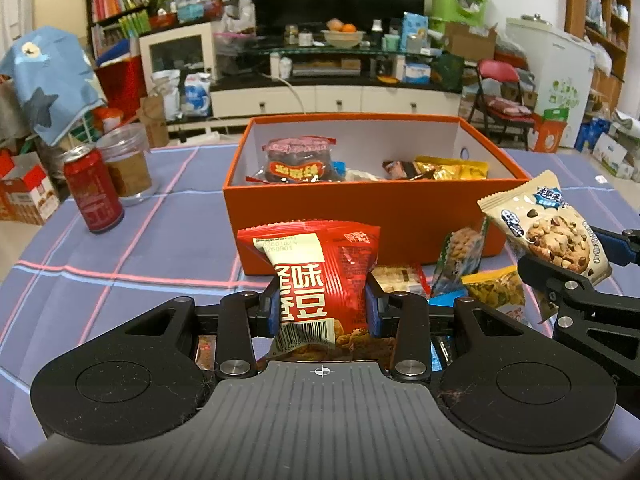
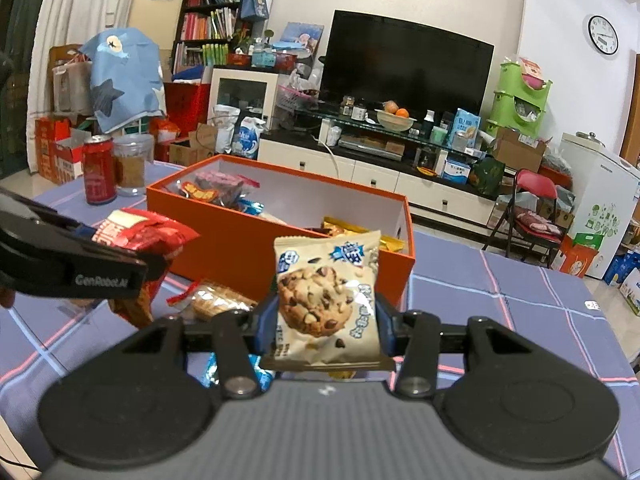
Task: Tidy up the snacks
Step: 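Lift the red bean bag and cookie packet over the orange box, then open both tools to drop the packets into the orange box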
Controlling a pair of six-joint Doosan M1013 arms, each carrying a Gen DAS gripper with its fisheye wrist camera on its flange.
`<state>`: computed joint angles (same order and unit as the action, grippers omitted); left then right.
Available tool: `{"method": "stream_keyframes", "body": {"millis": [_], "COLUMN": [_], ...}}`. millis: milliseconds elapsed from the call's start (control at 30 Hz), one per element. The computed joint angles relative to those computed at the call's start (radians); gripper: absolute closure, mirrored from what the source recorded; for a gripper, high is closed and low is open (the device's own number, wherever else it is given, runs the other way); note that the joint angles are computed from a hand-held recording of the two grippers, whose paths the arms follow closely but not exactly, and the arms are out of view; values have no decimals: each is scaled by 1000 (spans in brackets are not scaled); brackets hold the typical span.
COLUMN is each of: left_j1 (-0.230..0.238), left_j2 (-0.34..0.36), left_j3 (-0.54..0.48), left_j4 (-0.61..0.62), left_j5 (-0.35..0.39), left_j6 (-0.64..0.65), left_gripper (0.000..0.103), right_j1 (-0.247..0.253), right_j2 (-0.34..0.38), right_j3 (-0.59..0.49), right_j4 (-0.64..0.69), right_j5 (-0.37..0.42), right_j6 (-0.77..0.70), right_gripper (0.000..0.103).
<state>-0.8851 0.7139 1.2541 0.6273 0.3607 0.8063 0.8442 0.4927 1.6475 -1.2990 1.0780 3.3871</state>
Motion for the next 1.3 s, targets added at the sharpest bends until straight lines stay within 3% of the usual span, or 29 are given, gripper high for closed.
{"method": "stream_keyframes", "body": {"millis": [300, 433, 567, 700, 900, 967, 1033, 1067, 1133, 1233, 1300], "left_j1": [0, 8, 20, 21, 24, 32, 39, 43, 56, 79, 94], "left_j2": [-1, -19, -11, 47, 217, 276, 304, 292, 235, 148, 95], "left_j3": [1, 10, -33, -149, -461, -565, -618, -597, -487, -332, -234], "left_j4": [-20, -80, -215, -225, -379, -466, -521, -516, -554, -573, -474], "left_j5": [3, -40, -70, -51, 118, 181, 218, 194, 78, -44, -106], "left_j6": [23, 64, 197, 195, 368, 468, 539, 539, 558, 547, 415], "left_gripper": [89, 89, 89, 89, 89, 85, 72, 67, 39, 37, 37], "right_j1": [-1, -1, -40, -95, -195, -219, -230, -227, -212, -164, -130], "right_j2": [-2, -30, -65, -63, -32, -13, 2, -1, -20, -57, -76], "right_j3": [-1, 18, 38, 27, -23, -52, -75, -72, -43, 15, 52], "right_j4": [8, -38, -55, -70, -41, 5, 35, 21, -31, -97, -106], "right_j5": [-4, 5, -31, -69, -189, -208, -201, -197, -189, -142, -112], "right_j6": [7, 92, 193, 215, 204, 126, 61, 66, 120, 205, 246], "right_gripper": [54, 54, 54, 54, 54, 52, 48, 43, 40, 36, 34]}}
